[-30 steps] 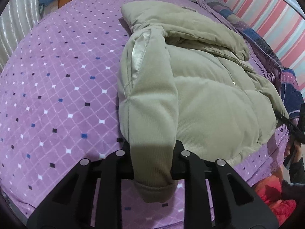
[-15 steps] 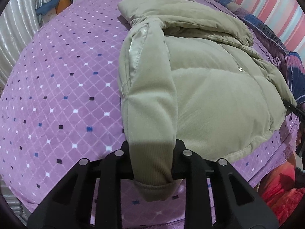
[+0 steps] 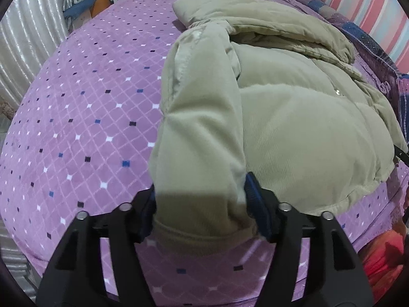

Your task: Fold large clothes

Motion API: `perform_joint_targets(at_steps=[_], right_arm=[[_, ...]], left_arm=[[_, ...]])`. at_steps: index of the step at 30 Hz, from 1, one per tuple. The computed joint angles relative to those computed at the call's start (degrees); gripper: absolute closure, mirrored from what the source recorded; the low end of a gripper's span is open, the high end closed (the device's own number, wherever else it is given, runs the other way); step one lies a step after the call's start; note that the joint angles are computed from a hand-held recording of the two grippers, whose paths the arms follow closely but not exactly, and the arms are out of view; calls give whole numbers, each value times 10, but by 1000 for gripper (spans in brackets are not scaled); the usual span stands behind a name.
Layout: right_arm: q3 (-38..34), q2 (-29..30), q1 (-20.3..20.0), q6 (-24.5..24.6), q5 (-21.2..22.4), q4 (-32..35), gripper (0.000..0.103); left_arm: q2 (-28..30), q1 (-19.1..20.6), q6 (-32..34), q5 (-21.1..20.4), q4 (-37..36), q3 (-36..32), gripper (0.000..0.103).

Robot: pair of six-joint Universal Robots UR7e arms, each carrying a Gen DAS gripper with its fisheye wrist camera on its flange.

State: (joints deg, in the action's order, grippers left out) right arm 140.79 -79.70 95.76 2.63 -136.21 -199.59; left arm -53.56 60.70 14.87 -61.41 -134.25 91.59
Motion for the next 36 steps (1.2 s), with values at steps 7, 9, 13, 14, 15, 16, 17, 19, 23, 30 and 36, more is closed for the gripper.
perform_joint_targets(at_steps=[7,9,13,14,15,16,17,19,23,30,36], right_arm=[[2,10,-3,14,16,-2,57],[-3,5,7,13,9,16,70],[-14,-5,21,13,0,45,77],[-17,-7,24,13,-2,49,77],[-22,-10,28,13,-1,54,78],[-26,-12,31,13,-1,56,78],[-30,-14,33,11,0,57,79],[-40,-18,38,7,3,56,79],[-68,-15,45,-9,4,60,79],[-112,11,53,-42,-11,63,79],[-136,20,49,-49,-9,78,79]], left_arm=[[-5,-2,-25,-12,7,7,64],[-8,-5,-20,-9,17,6,73],[-7,-8,-32,-24,57,-18,79],[-6,-10,-38,-27,67,-26,80],[-5,-12,-40,-29,73,-32,81],[-2,-16,-41,-32,79,-39,81],[0,-20,-40,-35,82,-44,82],[2,-25,-40,-40,86,-52,82],[11,-31,-48,-57,97,-78,82],[30,-53,-44,-26,83,-94,83],[39,-56,-47,-20,89,-111,83]])
